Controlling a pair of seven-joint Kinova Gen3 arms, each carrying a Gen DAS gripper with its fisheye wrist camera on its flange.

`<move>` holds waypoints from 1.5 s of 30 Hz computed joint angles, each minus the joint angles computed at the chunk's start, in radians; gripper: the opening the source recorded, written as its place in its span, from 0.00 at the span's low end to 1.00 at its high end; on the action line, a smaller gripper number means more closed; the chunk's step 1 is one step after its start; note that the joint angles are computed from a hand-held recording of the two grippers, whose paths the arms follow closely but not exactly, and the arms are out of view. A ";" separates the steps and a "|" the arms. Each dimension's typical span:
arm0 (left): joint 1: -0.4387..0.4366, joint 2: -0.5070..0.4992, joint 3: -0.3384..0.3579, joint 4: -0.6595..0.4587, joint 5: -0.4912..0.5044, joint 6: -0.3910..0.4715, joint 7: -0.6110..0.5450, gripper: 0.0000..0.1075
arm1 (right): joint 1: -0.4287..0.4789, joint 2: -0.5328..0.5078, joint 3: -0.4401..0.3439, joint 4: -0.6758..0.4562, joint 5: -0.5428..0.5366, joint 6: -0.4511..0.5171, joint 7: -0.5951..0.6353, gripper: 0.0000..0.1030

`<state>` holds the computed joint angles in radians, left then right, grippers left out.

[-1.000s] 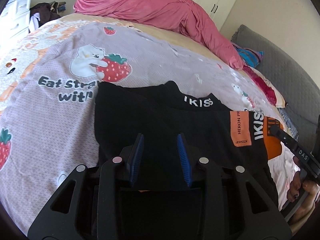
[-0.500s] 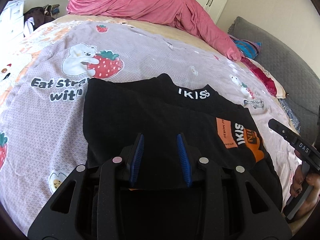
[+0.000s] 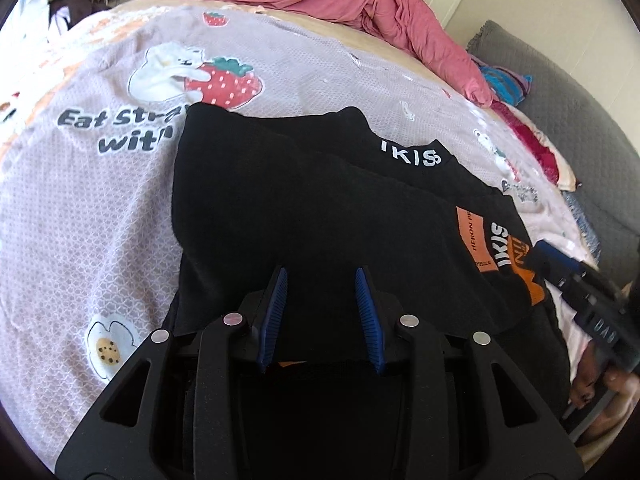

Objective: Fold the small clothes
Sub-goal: 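Lay the cuff flat on the body and open the right gripper, then move both open grippers back over the sweatshirt body toward its hem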

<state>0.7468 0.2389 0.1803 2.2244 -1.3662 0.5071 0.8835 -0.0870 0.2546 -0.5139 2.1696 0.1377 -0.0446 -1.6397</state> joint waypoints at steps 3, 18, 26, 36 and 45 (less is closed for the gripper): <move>-0.006 -0.010 -0.002 0.021 -0.047 -0.022 0.054 0.26 | -0.089 0.020 0.076 -0.029 0.087 0.054 -0.081 0.47; -0.001 0.000 0.007 -0.009 0.037 0.016 -0.045 0.26 | 0.084 0.101 -0.072 -0.051 0.130 0.113 -0.136 0.65; 0.018 -0.005 -0.003 -0.020 0.068 0.024 -0.083 0.35 | 0.174 0.094 -0.160 -0.036 0.055 0.098 -0.074 0.76; 0.049 -0.014 0.013 -0.062 0.163 0.116 -0.190 0.53 | 0.226 0.070 -0.196 -0.018 -0.098 0.071 0.041 0.91; 0.080 -0.013 0.043 -0.104 0.239 0.253 -0.253 0.84 | 0.263 0.052 -0.218 -0.005 -0.344 0.044 0.278 0.95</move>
<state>0.8263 0.2255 0.2236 2.1202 -1.1271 0.7599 0.6307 0.1758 0.3068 -0.7315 2.1644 -0.2065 -0.0005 -1.3614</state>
